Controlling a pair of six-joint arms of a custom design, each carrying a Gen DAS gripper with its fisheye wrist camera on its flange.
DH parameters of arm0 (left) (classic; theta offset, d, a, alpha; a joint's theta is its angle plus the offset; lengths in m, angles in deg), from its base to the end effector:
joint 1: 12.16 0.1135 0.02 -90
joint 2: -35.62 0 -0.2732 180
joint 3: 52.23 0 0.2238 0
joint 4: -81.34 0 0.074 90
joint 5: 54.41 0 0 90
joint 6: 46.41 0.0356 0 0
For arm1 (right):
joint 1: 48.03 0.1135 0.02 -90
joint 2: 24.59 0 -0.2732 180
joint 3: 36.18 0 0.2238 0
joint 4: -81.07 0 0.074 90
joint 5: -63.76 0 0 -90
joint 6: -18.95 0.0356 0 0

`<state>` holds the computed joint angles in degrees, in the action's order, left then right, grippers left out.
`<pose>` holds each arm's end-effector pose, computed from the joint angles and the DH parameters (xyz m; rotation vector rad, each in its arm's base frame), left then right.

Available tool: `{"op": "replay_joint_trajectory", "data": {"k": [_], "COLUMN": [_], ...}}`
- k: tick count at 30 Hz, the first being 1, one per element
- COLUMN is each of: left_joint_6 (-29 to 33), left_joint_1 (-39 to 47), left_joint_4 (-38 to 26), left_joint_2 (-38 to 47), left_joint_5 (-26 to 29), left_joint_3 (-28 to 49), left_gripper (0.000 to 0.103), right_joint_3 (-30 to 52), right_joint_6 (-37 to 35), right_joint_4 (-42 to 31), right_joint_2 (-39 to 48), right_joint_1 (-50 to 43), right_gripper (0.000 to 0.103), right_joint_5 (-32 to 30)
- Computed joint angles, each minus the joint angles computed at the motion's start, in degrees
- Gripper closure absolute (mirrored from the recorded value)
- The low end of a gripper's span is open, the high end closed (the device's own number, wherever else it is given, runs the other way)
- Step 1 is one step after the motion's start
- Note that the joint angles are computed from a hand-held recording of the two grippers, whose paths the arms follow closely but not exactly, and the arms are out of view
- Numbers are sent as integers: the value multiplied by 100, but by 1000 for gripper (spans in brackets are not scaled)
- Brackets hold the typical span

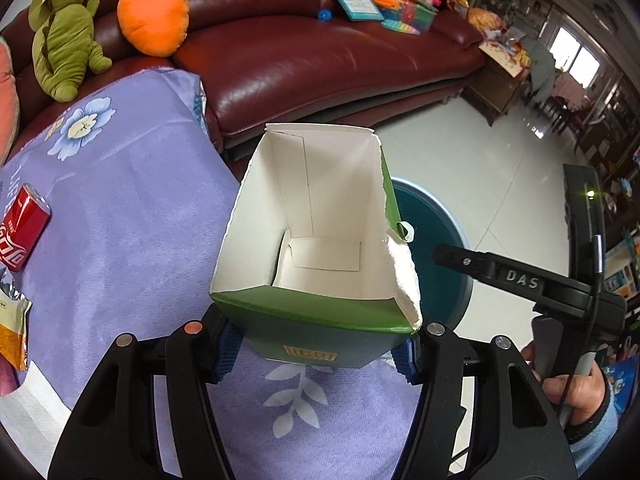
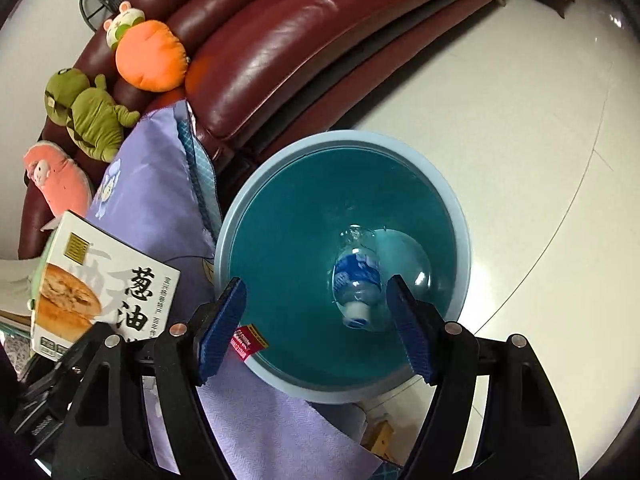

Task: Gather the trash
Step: 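Carry both items over the teal bin and open both tools to drop them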

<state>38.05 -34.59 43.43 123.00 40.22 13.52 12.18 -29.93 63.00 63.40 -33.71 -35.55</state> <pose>0.2495 -0.1061 0.2095 0.4151 2.5986 -0.2764 0.2322 0.0652 0.1515 0.5561 2.6052 0.5507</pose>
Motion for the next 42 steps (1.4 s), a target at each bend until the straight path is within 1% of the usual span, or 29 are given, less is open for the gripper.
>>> {"op": "replay_joint_trajectory", "data": {"k": [11,16,21,23,24,34,36,42], "left_joint_6": [64,32,-92,-130,-162,-114,-104,-57], "left_joint_1": [-90,-215,-357,-354,-336,-31,24,308], "left_joint_4": [57,95,201,140,144,186,169,35], "left_joint_2": [198,350,670,784,795,351,230,-235], "left_joint_5": [60,46,-146,-140,-143,71,104,310], "left_joint_3": [90,266,459,543,536,171,73,-191], "left_gripper": [41,41,36,29,29,24,22,20], "right_joint_3": [-173,-265,-251,-229,-211,11,96,348], "right_joint_6": [131,176,158,159,152,242,280,423], "right_joint_4": [-289,-339,-451,-513,-546,-924,-1093,-1618], "right_joint_2": [-606,-766,-804,-825,-829,-890,-920,-1054], "right_joint_1": [-84,-266,-351,-321,-314,-45,70,501], "right_gripper": [28,28,27,27,27,26,23,22], "right_joint_5": [294,340,326,353,356,556,654,1074]}}
